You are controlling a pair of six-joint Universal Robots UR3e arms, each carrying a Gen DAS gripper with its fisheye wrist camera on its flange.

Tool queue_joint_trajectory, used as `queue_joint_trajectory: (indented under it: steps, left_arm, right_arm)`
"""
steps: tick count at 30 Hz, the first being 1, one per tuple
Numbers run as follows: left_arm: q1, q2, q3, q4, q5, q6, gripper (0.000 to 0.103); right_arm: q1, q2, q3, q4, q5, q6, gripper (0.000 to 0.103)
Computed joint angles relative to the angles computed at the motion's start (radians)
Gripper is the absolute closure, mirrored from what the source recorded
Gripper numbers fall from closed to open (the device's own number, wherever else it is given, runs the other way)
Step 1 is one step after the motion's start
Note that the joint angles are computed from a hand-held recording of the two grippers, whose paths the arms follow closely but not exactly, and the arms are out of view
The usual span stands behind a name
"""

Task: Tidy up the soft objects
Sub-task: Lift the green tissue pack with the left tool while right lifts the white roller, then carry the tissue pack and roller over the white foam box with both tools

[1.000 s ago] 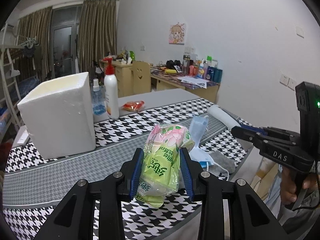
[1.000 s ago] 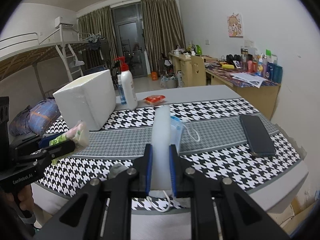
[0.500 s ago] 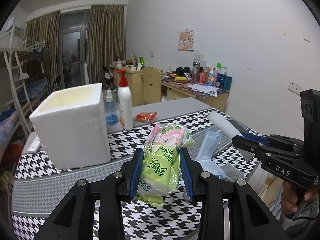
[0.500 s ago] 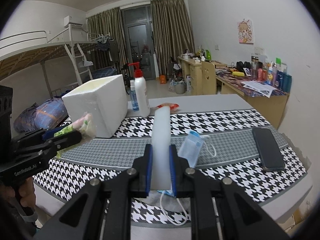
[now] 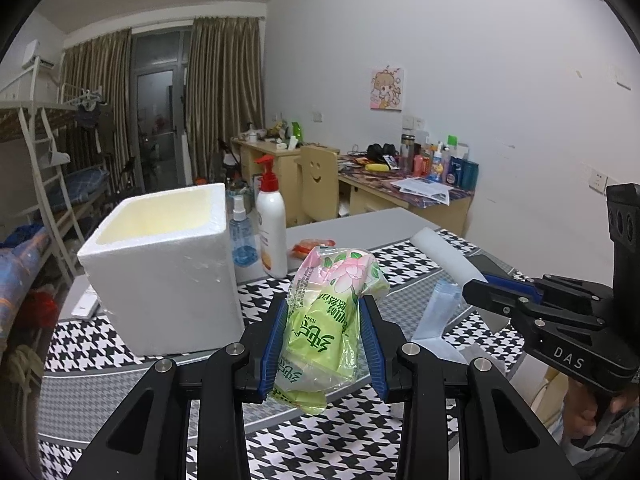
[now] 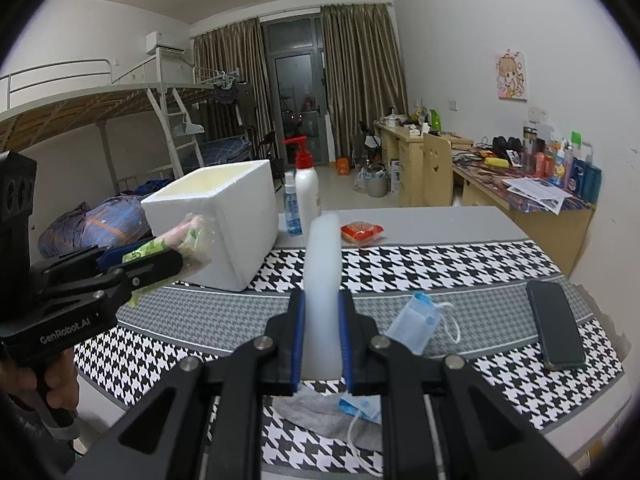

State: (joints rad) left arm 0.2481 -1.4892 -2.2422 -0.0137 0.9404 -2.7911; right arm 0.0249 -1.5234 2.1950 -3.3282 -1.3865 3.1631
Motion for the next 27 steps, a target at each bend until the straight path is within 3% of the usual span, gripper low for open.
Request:
queue_joint_trajectory:
  steps: [27]
  left_arm:
    - [0.041,-0.040,0.119,-0.025,-0.024,-0.019,0.064]
  right_arm:
    - [0.062,0.122,-0.222,0.059,-0.008,-0.017,0.083]
